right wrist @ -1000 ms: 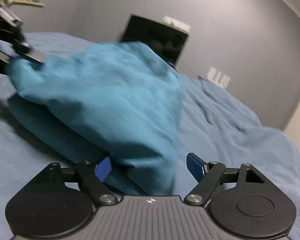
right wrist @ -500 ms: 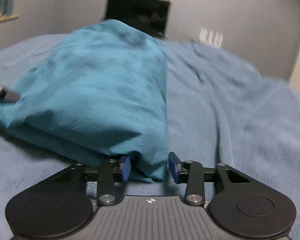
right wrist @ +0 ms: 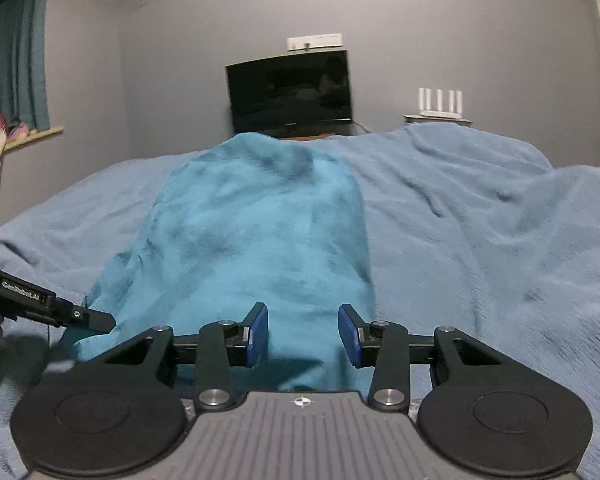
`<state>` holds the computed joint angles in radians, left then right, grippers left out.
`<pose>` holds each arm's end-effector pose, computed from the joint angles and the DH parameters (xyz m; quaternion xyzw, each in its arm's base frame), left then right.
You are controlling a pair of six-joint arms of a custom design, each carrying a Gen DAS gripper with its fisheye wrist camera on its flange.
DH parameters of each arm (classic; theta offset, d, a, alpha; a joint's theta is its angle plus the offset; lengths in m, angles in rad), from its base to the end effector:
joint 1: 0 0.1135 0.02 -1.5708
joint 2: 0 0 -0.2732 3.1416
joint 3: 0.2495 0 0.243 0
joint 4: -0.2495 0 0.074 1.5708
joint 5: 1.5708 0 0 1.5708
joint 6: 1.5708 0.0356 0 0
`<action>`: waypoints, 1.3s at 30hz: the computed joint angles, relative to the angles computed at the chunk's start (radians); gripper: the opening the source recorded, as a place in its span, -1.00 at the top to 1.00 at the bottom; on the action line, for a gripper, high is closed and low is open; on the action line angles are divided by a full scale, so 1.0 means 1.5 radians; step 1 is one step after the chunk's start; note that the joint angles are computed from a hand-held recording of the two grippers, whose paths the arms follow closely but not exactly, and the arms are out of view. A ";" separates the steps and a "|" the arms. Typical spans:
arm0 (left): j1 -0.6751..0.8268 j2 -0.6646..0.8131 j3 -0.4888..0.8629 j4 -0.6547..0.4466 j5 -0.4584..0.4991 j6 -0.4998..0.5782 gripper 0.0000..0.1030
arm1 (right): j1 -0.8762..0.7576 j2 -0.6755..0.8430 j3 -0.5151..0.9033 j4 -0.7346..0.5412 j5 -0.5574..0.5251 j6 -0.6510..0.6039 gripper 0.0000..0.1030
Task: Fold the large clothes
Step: 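Open both grippers and release the folded jacket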
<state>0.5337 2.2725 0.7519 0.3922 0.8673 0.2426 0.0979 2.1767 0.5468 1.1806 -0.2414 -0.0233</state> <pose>0.2804 0.1341 0.0023 -0.0372 0.8893 -0.3041 0.3394 0.3170 0.0397 0.0523 -0.1148 0.8353 0.1216 0.5238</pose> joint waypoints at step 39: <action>-0.295 0.210 0.590 -0.069 -0.642 -0.184 -0.87 | 0.038 0.114 0.278 -0.176 -0.132 -0.071 0.24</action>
